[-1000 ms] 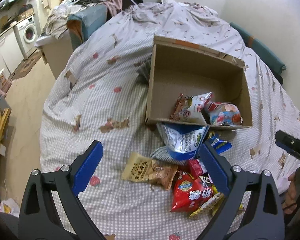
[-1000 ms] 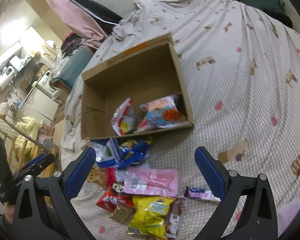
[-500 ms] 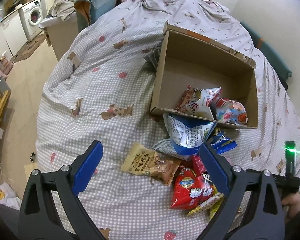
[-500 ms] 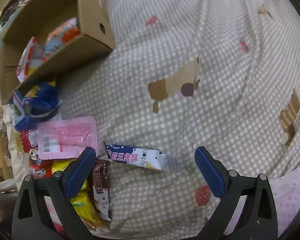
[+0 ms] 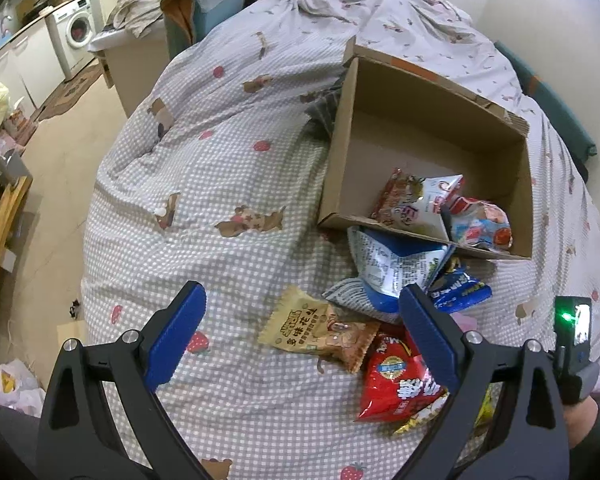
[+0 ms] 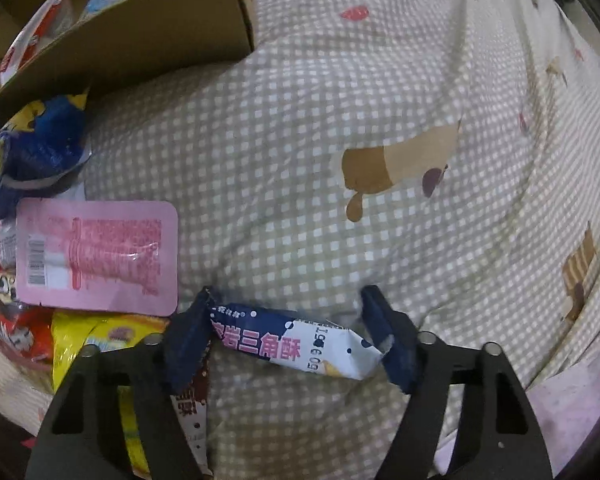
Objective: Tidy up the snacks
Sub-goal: 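Grasp the blue-and-white wafer bar with right tool while left tool grasps the tan peanut packet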
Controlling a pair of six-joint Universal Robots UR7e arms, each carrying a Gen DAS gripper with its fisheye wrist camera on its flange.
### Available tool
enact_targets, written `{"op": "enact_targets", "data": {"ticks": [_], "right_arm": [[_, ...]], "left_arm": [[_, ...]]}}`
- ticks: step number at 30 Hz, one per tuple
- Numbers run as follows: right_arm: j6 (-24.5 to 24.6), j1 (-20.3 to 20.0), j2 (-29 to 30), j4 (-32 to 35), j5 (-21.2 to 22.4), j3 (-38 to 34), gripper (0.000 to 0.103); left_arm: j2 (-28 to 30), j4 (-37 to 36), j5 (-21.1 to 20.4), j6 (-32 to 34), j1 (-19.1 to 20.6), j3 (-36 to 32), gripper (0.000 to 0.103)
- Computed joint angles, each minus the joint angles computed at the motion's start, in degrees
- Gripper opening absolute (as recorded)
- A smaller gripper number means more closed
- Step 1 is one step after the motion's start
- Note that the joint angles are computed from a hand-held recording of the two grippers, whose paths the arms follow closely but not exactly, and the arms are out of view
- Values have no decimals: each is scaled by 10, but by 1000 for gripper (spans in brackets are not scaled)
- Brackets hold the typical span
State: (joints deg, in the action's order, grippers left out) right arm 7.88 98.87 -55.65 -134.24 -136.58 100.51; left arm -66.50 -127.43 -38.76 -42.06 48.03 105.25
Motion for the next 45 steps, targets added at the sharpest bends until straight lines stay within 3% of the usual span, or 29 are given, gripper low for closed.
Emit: {"op": "enact_targets", "data": {"ticks": [5, 10, 14, 19, 22, 28, 34, 38, 45], "right_arm": [[-26, -2, -39, -36, 27, 24, 63], [-86, 15, -74, -184, 37, 55, 63], [-99, 5, -110, -258, 166, 77, 63], [-97, -8, -120, -233, 272, 76, 63], [-92, 1, -102, -223, 283, 59, 63], [-90, 5, -81, -234, 299, 52, 63], [-97, 11, -68, -226, 309, 40, 63], [-100, 10, -63, -220, 305, 39, 63], [-97, 11, -62, -217, 298, 38, 63]], "left_arm": [[7, 25, 2, -13, 7, -10, 96], [10, 41, 2, -27, 14, -14, 96], [16, 59, 4, -31, 20, -22, 96], [24, 92, -9, -43, 34, -37, 96], [32, 118, -17, -50, 44, -46, 96], [69, 165, -79, -14, 66, -77, 96], [119, 171, -73, 68, 60, -100, 96], [138, 192, -95, 70, 72, -118, 97], [176, 175, -85, 69, 86, -140, 99]]}}
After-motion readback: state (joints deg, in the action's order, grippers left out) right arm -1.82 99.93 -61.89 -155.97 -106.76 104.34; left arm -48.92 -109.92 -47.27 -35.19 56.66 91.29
